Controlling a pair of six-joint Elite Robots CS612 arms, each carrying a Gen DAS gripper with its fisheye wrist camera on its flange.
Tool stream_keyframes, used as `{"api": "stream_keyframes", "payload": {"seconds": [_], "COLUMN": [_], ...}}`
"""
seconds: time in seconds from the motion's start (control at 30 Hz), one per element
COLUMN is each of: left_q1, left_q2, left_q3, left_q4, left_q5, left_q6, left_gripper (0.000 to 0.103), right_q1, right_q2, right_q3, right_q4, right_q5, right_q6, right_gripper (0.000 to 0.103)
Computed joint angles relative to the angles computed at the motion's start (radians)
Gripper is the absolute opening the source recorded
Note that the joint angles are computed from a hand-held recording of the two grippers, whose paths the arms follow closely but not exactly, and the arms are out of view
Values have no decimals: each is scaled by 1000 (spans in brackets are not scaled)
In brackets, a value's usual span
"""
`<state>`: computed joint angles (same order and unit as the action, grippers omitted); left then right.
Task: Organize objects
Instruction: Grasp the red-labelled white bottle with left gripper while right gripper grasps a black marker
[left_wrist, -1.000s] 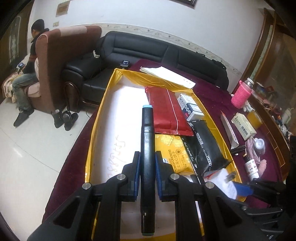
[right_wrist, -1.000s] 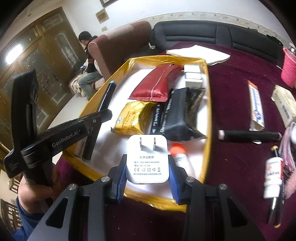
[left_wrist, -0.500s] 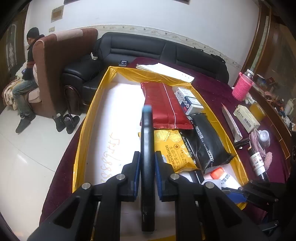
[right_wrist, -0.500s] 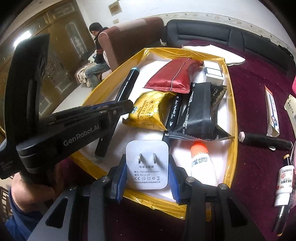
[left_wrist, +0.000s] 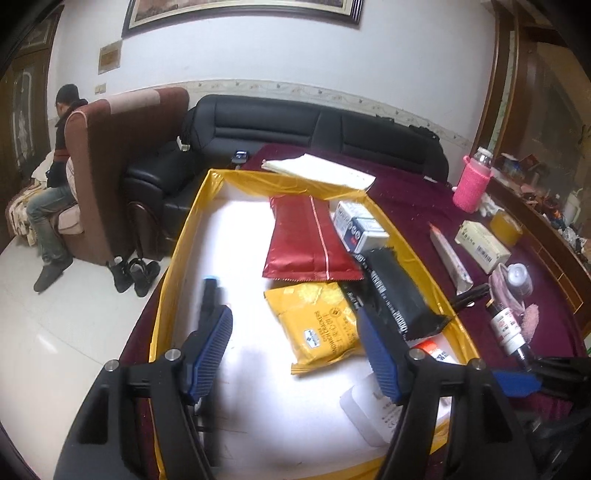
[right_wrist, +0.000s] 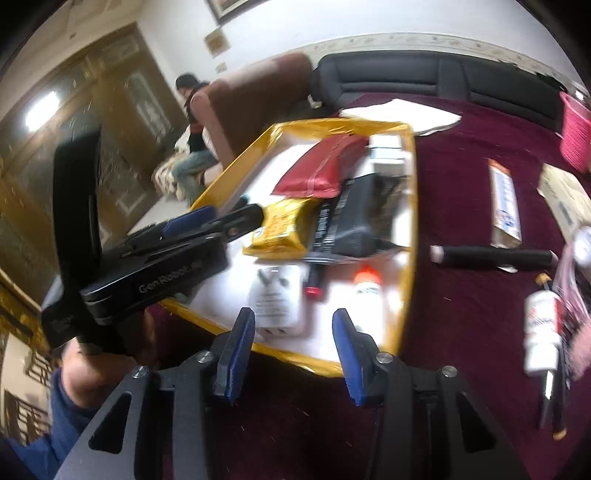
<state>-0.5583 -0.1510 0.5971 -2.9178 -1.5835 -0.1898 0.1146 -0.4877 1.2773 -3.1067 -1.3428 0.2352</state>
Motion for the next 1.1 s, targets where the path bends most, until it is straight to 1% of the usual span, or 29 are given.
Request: {"api": "stream_keyframes", "payload": {"seconds": [0.13,0.23,0.3,0.33,0.37,0.4,0.5,0.57,0.63,0.67,0.7,0.77,0.83,0.87,0.97,1.03,1.07,1.1], "left_q1": [-2,-5,-6,-6,-7,-8,-17,-23,-29,-32,-34,-39,-41,-42,-50,-59,-64,-72], "left_q2": [-5,-11,-19,-24,-28,-33,-45,-48,-54,-57,-60,-65,-64,-62,-54,-47,-40,-26], "left_q3": [15,31,43,50,54,60,73,71,78,82,84,84,72,63,29,0,-23,-62], "left_q4": [-36,-71,-82,-83,-82,-80,-68,-48,-34,-27,-10,22,62,84,140,192,233,291], "left_q5": [-1,-16,-52,-82,-105,-137,-173,-193,-204,-209,-212,-217,-245,-260,-301,-331,-343,-350], "left_q6": [8,23,25,17,14,13,25,39,55,62,73,85,92,95,93,103,109,109], "left_gripper": [69,69,70,71,72,73,74,74,74,75,75,75,75,75,76,78,79,79], "right_q1": [-32,-61,-75,-80,-85,-93,-108,-106,-109,-111,-113,-114,-120,-119,-109,-108,-109,-111], "right_q2": [-46,-79,-98,-108,-117,-123,-127,-122,-111,-106,-98,-84,-69,-62,-41,-38,-39,-39], "right_q3": [107,192,237,253,266,276,280,266,240,229,214,187,157,141,94,100,111,122], "right_q4": [-98,-162,-176,-160,-138,-121,-69,-37,11,29,48,77,96,107,147,117,89,65], "right_q5": [-30,-87,-145,-188,-218,-234,-231,-242,-225,-212,-202,-220,-207,-218,-280,-285,-282,-275], "right_q6": [58,102,117,118,116,116,111,99,80,84,86,77,74,61,3,-5,-8,-2], "right_gripper": [49,49,49,48,45,44,40,34,29,29,28,25,23,22,21,19,17,17]}}
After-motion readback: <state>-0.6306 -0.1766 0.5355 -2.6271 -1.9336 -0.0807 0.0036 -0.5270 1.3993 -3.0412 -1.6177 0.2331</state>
